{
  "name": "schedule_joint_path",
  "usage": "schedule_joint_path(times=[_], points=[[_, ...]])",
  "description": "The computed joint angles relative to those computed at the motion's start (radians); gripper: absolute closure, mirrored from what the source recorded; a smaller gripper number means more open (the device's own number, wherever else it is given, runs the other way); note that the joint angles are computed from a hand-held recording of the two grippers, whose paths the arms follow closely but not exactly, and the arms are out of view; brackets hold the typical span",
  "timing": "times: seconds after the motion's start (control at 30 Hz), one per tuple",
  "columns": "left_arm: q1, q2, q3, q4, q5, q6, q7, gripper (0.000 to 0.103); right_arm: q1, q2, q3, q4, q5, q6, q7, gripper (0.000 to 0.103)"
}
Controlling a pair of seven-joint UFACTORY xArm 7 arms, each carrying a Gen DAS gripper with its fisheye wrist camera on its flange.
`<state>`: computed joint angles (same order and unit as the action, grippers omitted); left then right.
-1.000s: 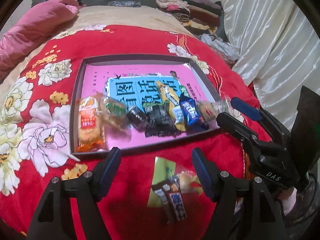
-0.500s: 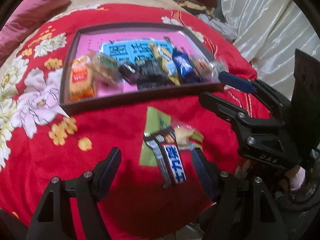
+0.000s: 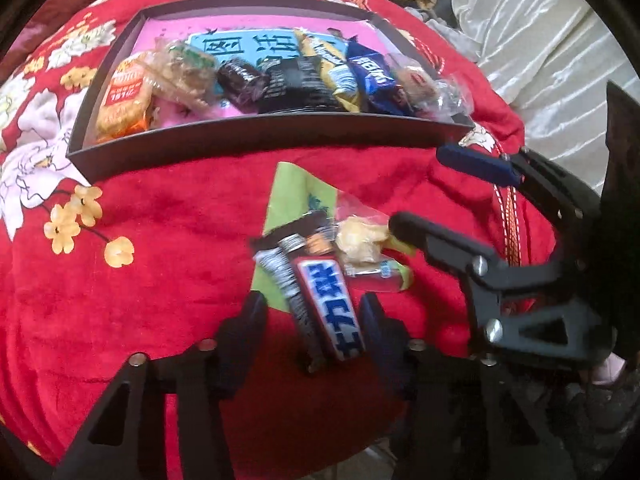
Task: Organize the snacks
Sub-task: 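Grasp the blue-labelled chocolate bar with the left gripper while the right gripper holds the pastry bag, then carry the chocolate bar and pastry bag over the tray with both grippers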
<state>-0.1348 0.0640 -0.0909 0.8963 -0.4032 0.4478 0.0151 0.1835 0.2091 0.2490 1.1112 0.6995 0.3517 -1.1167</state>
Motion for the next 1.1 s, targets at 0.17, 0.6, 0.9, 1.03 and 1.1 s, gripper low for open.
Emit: schedule_joint_path(times=[0.17, 0.6, 0.9, 1.03, 1.1], points=[[0.014, -0.020, 0.013, -0.007, -0.006, 0.034, 0.029, 0.063, -0.001, 0.006, 0.006, 0.009, 0.007, 0.069, -0.040, 0.036], [0.047, -0.050, 0.042, -0.020, 0.005, 0.030, 0.019, 0.065, 0.036, 0.074, 0.039, 0.016, -0.094, 0.021, -0.055, 0.048], [0.047, -0.089, 0.050, -0.034, -0.041, 0.010, 0.059, 0.071, -0.019, 0.032, 0.060, 0.041, 0.110, 0.123, -0.134, 0.064], [0.040, -0.100, 0.052, -0.031, -0.049, -0.002, 0.067, 0.072, -0.034, 0.014, 0.033, 0.064, 0.251, 0.177, -0.176, 0.064], [0.038, -0.105, 0.054, -0.032, -0.051, -0.006, 0.069, 0.072, -0.047, -0.002, 0.022, 0.071, 0.354, 0.196, -0.227, 0.064]])
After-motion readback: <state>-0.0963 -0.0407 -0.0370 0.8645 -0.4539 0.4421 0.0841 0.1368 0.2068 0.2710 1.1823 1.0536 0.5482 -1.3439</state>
